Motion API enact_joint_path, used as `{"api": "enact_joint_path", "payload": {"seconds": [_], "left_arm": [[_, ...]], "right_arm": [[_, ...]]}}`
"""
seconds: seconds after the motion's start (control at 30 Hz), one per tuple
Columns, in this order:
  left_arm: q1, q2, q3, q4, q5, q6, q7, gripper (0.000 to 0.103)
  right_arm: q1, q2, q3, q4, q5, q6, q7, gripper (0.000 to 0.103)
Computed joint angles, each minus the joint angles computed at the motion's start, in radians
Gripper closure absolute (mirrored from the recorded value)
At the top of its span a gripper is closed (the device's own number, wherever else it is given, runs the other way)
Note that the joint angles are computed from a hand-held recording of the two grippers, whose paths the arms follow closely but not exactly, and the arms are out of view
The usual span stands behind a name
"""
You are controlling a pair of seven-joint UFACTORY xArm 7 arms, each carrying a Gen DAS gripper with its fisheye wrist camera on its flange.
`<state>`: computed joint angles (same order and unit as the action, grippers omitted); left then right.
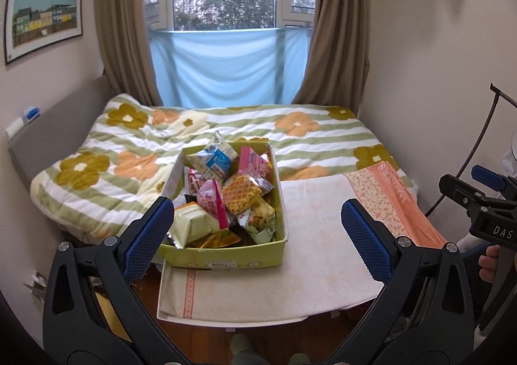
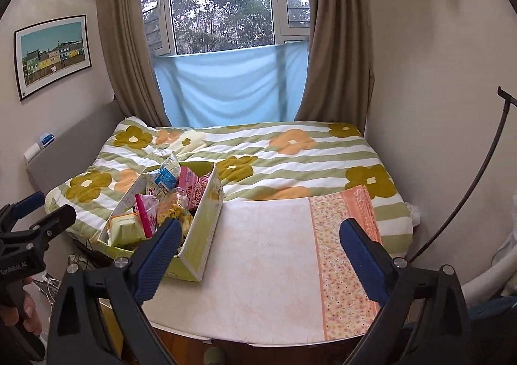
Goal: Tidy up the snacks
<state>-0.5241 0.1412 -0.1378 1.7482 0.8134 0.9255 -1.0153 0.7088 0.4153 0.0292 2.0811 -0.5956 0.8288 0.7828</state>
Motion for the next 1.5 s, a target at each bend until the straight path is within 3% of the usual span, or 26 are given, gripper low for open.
{"api": "enact_joint_path", "payload": {"seconds": [0.37,1.5], "left_arm": [[-0.027,0.001,-0.013,0.005,0.043,0.018,-0.046,0.000],[-0.040,0.028,0.009,0.037,0.054,0.031,-0.043,0.000]], "right_arm": [[-0.026,-0.111,0.027,-0.157,-0.077,-0.035,0.083,0.006],[-0.044,-0.101,0.041,-0.146,-0.084,-0.026,0.075,0.006]]}}
